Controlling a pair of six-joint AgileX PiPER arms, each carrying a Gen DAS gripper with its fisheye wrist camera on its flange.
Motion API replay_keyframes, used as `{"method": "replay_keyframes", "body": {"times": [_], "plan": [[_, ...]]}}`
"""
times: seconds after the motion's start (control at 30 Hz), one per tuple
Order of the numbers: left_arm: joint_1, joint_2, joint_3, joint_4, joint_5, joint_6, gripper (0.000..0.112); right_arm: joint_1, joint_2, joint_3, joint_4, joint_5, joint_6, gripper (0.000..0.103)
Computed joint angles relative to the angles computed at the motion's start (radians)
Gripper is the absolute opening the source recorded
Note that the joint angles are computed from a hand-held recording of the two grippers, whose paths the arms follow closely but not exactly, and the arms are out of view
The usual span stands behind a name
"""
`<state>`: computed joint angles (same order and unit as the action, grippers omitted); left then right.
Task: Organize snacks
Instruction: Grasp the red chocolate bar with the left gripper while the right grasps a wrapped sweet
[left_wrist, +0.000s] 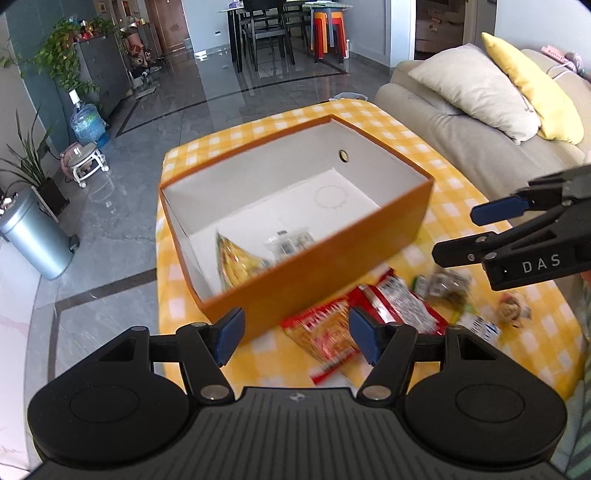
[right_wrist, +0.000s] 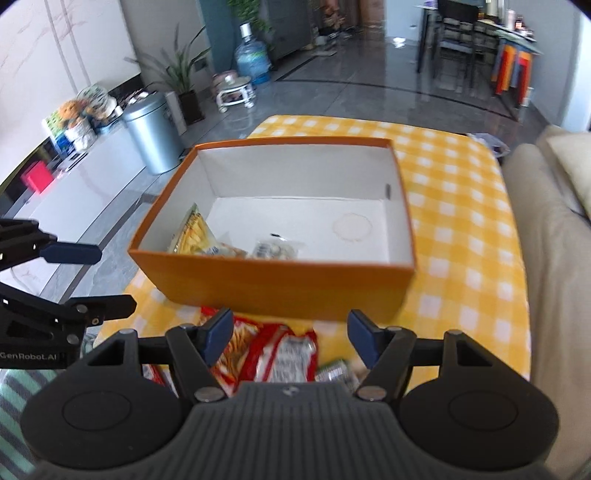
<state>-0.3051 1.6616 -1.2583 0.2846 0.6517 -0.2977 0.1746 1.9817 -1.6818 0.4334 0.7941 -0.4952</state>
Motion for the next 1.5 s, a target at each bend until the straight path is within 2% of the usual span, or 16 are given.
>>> {"method": "replay_keyframes", "body": {"times": [0.17, 0.3, 0.47, 0.6, 0.67, 0.87, 1.07, 1.27, 1.43, 1.5], "plan": [[-0.043, -0.085, 0.143, 0.016, -0.066, -0.103, 0.076, -0.002, -0.159, 0.296, 0.004, -0.166, -0.007, 0.066], [-0.065, -0.118, 0.213, -0.015, -0.068, -0.133, 0.076, 0.008, -0.254, 0.466, -0.028, -0.249, -0.018, 0.066], [-0.096, -0.148, 0.303, -0.027, -0.078, -0.23, 0.075, -0.002, -0.315, 0.596, -0.052, -0.279, -0.011, 0.066], [-0.099, -0.165, 0.357, -0.095, -0.089, -0.24, 0.075, -0.004, -0.349, 0.678, -0.111, -0.298, 0.058, 0.066], [-0.108, -0.164, 0.372, -0.103, -0.085, -0.264, 0.075, -0.018, -0.354, 0.711, -0.094, -0.298, 0.05, 0.066], [-0.116, -0.128, 0.351, -0.092, -0.038, -0.321, 0.074, -0.018, -0.322, 0.744, -0.141, -0.296, 0.066, 0.066], [-0.025, -0.064, 0.302, -0.224, -0.056, -0.293, 0.074, -0.051, -0.283, 0.715, -0.083, -0.287, 0.038, 0.066], [-0.03, 0.036, 0.237, -0.097, -0.05, -0.547, 0.073, -0.05, -0.249, 0.692, -0.147, -0.372, 0.123, 0.066], [-0.008, 0.082, 0.214, -0.083, -0.058, -0.614, 0.073, -0.054, -0.232, 0.685, -0.259, -0.461, 0.185, 0.065], [0.004, 0.098, 0.205, -0.075, -0.058, -0.64, 0.073, -0.05, -0.204, 0.666, -0.384, -0.486, 0.277, 0.065]]}}
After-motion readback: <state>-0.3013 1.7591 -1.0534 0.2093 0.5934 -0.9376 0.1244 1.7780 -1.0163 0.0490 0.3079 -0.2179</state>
